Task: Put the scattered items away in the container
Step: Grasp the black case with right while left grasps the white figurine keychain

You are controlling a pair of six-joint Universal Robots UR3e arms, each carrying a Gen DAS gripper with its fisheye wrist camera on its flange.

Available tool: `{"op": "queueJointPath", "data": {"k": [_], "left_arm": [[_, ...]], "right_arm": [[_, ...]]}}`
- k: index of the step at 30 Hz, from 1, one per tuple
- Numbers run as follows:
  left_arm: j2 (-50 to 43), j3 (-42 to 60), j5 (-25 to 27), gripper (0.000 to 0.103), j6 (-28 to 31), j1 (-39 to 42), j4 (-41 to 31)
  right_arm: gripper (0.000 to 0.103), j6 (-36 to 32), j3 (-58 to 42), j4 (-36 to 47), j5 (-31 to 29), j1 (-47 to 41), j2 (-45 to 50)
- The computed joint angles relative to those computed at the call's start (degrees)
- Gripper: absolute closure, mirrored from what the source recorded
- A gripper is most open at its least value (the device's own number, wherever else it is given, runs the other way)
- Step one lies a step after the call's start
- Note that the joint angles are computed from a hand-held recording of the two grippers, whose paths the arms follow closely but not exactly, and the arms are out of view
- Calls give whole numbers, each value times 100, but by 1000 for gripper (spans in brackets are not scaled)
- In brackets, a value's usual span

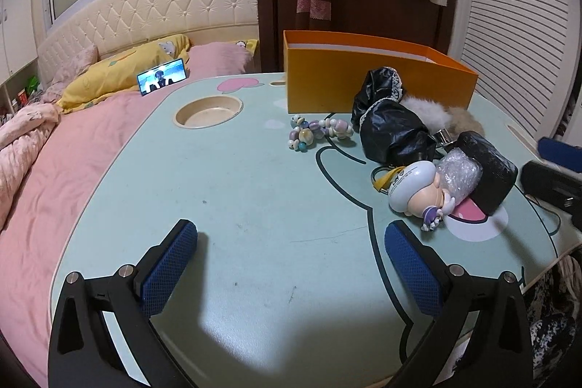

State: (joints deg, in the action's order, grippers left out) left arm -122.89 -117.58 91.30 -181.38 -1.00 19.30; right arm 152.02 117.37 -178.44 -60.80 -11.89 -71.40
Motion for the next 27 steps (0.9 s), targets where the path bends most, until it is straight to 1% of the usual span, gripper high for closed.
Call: {"op": "queueJointPath", "data": {"k": [1,2,3,6,8,10,14,16,17,18,20,21,24,25,27], "left_arm": [[-1,1,7,0,-2,-6,0],[0,-4,7,0,1,-6,7],[1,-10,0,0,8,-1,15],[13,-24,-35,0,28,13,15],[111,-36,-98,0,67,48,-144],[280,-58,-193,0,105,83,-407],[723,-446,-1013,0,79,392,-111],[911,-389,-1382,0,167,441,-317],[939,-227,-1469,0,258,389,-543],[908,-45,-1485,1,339,315,-734],[762,299,-1432,11,432,168,-1018],[669,503,-1453,18,494,113,-1237],[437,930,-1612,22,687,34,-1780],[369,1026,-1575,25,753,-15,-1893],[267,1120,-1434,26,823,-105,-1902]], "right_arm": [[45,16,-131,103,-101,79,103],[50,24,-343,331,-165,156,229],[57,26,-464,469,-165,186,311],[64,69,-593,437,-184,234,515],[75,91,-727,555,-136,224,643],[76,146,-772,671,-59,164,690],[76,256,-618,636,230,-93,599],[76,295,-539,600,300,-175,532],[76,303,-499,574,333,-204,503],[76,305,-462,543,357,-226,473],[76,277,-382,505,399,-257,410],[76,262,-357,514,418,-272,384],[76,260,-331,532,461,-307,349],[76,263,-335,547,475,-322,348],[76,258,-335,603,512,-362,339]]}}
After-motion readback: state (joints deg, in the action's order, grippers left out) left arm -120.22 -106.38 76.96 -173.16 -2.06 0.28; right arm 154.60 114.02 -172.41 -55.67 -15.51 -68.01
